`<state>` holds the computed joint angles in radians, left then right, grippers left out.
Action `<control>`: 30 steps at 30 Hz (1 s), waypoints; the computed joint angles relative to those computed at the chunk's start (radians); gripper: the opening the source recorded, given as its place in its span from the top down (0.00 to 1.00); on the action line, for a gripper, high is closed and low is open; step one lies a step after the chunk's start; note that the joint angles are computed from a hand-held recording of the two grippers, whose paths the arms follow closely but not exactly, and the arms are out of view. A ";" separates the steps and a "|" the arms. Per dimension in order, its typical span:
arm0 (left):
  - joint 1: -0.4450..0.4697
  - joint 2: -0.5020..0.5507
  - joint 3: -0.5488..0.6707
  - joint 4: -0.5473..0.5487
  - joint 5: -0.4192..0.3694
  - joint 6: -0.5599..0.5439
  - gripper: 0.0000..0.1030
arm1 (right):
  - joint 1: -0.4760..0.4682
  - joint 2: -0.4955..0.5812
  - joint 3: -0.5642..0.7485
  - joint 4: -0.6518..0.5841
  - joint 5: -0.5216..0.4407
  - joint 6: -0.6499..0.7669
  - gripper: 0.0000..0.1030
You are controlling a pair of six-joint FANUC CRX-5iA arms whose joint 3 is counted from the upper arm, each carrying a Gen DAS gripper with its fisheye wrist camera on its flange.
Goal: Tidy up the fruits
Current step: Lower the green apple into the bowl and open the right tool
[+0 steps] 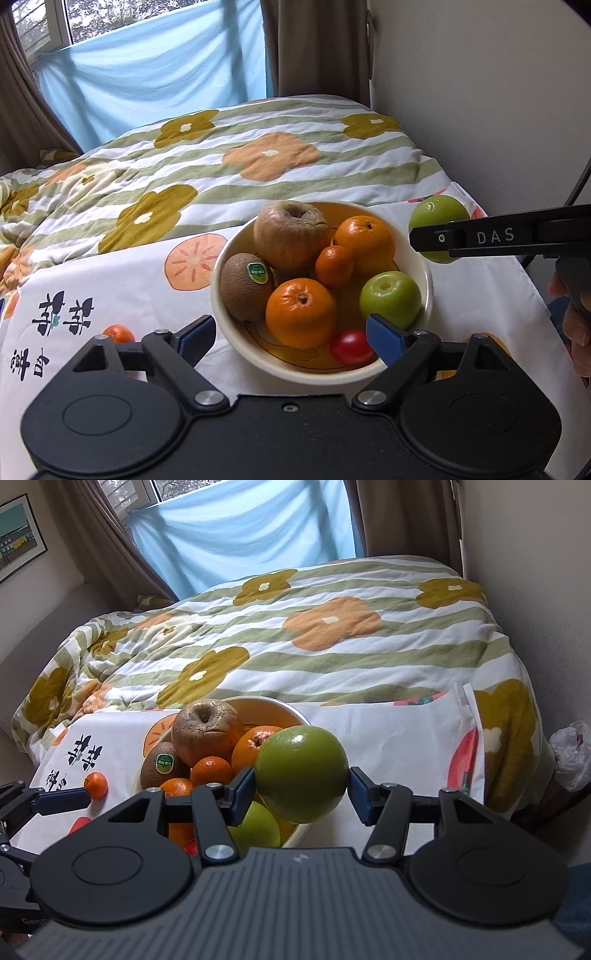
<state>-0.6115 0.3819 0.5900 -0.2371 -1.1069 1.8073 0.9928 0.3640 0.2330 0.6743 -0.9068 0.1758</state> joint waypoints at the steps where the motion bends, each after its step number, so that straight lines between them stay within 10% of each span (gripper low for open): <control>1: 0.002 -0.002 -0.001 -0.005 -0.004 0.009 0.11 | -0.002 0.005 0.006 -0.006 0.003 0.006 0.33; 18: 0.017 -0.040 -0.043 -0.033 -0.023 0.065 0.11 | -0.007 0.030 0.022 -0.049 0.023 0.032 0.31; 23: 0.017 -0.053 -0.058 -0.040 -0.018 0.075 0.11 | -0.001 0.019 -0.002 -0.004 0.040 0.014 0.00; 30: 0.010 -0.082 -0.078 -0.061 -0.013 0.095 0.11 | 0.013 0.001 -0.024 0.038 0.035 -0.018 0.00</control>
